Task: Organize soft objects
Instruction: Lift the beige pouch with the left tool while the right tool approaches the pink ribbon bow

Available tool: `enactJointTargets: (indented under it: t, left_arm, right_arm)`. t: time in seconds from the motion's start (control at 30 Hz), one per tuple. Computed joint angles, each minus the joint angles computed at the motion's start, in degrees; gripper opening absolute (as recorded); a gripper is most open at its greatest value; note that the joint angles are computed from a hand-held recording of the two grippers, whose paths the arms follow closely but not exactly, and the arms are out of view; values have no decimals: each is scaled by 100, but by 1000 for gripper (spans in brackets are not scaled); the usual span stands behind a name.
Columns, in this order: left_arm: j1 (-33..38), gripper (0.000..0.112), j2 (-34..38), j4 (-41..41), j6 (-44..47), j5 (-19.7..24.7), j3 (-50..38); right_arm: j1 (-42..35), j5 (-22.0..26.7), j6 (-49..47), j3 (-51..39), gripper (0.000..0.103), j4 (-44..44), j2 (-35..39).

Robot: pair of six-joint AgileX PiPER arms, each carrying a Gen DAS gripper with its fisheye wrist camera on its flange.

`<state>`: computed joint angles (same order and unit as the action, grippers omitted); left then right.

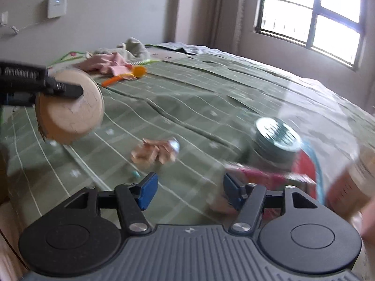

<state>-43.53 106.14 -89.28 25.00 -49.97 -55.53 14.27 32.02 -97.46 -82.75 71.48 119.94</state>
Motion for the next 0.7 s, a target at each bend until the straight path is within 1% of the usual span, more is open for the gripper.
enactJointTargets:
  t: [0.07,0.13,0.2,0.27,0.4,0.53,0.63,0.7]
  left_arm:
    - [24,45,-3,193,-211,59,106]
    - [82,45,7,427,-499,177,222]
    - [123,45,2,592,-749,242,340]
    - [158,45,-14,763,-984,257,480]
    - [193,45,-89,1008,-1426,195,774]
    - [260,45,-110,1171,-1640,245,893]
    - [250,45,-101,1264,-1723,259,905]
    - [273,45,-90,1355,-1792,288,914]
  right_arm:
    - [111,295,851,-539,74,-628,234]
    - [270,502,1730,-1160,74,-1307,540]
    - [424,451,2130,-1514,74,-1622,756]
    - [552,356,2389,-1762,74,-1852,926]
    - [767,398,2837,-2300,74,-2310,1268]
    - [875,331,3033,-2525,74,-2460,1461]
    - [867,330,2973,-2571,69,-2376,1522]
    - [867,360,2947,-2603,61,-2386,1546]
